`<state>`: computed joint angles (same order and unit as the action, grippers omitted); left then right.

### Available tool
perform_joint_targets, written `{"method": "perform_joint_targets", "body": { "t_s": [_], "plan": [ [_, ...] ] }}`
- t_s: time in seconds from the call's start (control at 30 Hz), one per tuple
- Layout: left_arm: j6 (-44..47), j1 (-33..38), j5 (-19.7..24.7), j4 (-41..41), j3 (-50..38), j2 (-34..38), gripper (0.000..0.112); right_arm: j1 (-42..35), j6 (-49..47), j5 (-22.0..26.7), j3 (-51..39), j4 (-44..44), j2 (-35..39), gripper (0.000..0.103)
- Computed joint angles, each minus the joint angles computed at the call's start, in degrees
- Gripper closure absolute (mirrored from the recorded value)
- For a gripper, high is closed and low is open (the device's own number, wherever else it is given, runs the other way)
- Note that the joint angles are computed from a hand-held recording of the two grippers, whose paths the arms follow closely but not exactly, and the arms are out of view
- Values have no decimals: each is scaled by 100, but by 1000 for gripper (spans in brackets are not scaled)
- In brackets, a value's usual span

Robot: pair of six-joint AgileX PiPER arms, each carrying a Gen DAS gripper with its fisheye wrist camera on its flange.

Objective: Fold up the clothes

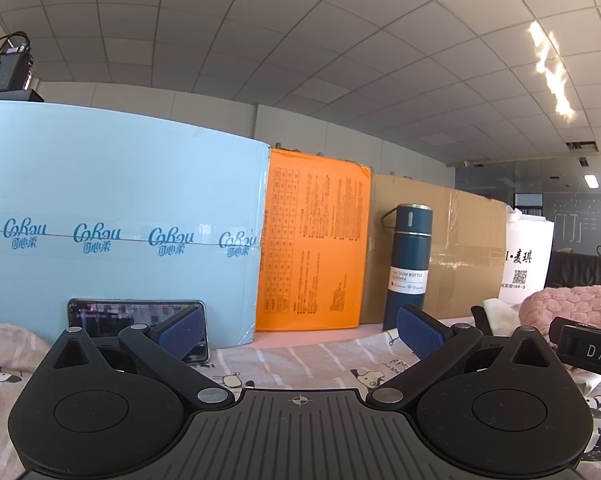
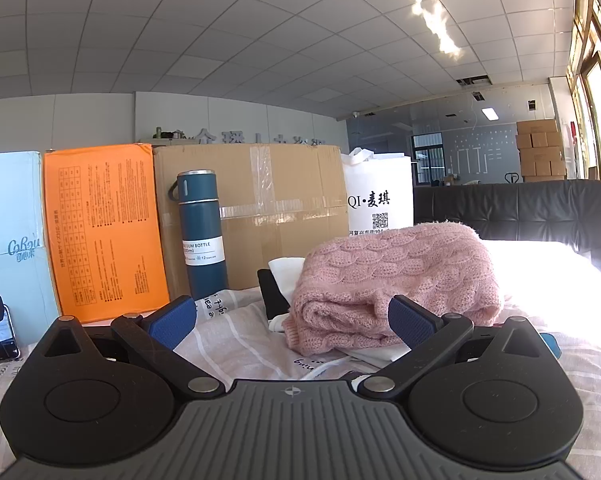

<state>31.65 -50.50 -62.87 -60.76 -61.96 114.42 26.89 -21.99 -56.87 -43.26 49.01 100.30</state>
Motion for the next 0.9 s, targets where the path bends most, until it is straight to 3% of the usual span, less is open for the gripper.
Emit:
{"method": "perform_joint_targets", "body": {
  "t_s": [0.47,0.67,0.9],
  "plan": [
    [57,-30,-50,-4,-15,22,9,-16,12,20,-13,-9,4,0],
    [86,-48,-101,13,-32,55,9,-165,141,320,-8,-241,-64,0],
    [183,-122,-275,59,-29,93,9,-115,182,226,17,-248,-52,0]
  ]
}}
